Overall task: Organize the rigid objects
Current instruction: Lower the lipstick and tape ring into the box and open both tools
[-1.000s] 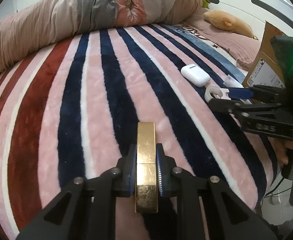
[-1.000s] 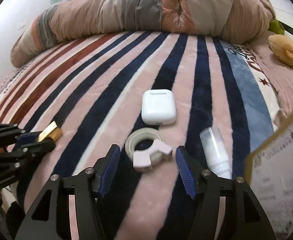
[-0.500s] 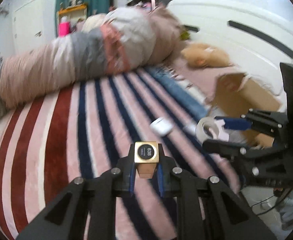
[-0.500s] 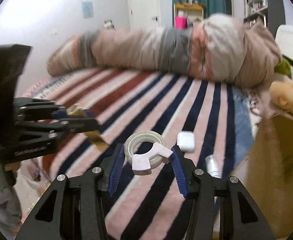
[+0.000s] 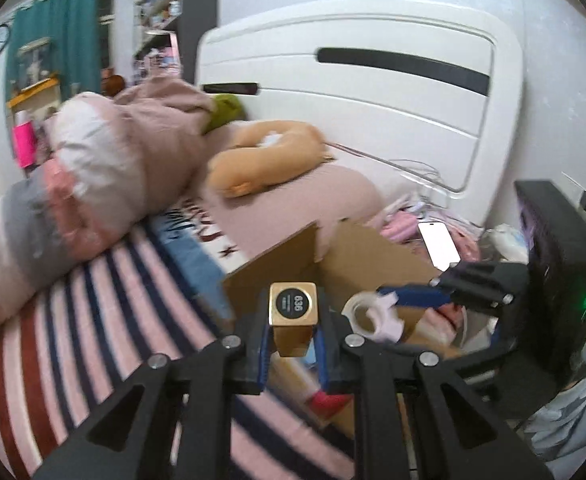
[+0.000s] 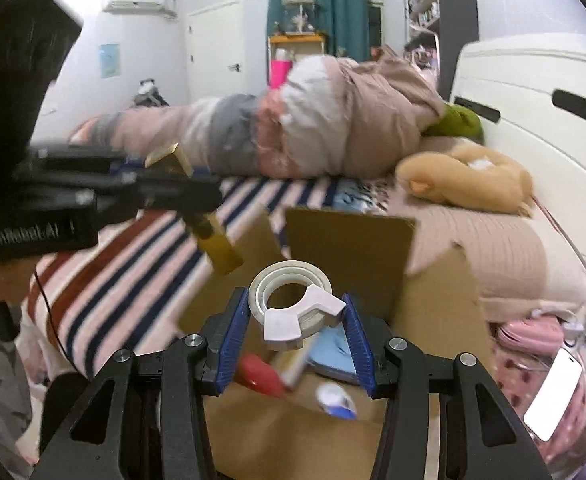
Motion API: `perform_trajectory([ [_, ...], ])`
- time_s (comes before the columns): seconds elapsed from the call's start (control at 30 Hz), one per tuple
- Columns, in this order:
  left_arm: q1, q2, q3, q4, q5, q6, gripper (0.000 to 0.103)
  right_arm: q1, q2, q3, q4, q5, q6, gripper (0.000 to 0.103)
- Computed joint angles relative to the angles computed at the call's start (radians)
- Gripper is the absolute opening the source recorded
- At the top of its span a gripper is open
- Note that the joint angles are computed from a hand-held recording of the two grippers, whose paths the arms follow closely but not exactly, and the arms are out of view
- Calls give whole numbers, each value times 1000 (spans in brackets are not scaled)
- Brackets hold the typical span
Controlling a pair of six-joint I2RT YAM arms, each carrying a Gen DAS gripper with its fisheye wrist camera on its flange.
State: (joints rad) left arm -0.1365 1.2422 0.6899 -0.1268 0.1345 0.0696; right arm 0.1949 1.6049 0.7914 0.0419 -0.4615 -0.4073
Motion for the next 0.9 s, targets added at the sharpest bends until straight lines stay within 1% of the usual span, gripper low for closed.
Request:
perform_trajectory([
  [0.1,-31,124,66,4,20,-16,15,-39,55,20,-5,11,-44,44],
  [0.23,-55,255,103,25,-27,-16,15,-83,126,63,-22,-3,-80,45],
  [0.33,-48,314,114,43,-32,-14,15,-94,168,89,-21,-14,-85,53],
  [0.47,-37,382,137,54,-22,-7,15,-86,188,101,-8,-7,-79,54],
  [0.53,-35,402,140,69,-33,-5,15,-83,189,95,1,-2,-78,54],
  [0.63,-41,424,149,88,-78,-4,15,-77,197,107,1,-1,-76,54],
  [0.77,-24,409,143,92,-42,-11,15,-75,195,109,-5,1,-76,55],
  [0.9,-17,357,110,90,-60,-3,16,-68,185,101,-6,12,-74,55],
])
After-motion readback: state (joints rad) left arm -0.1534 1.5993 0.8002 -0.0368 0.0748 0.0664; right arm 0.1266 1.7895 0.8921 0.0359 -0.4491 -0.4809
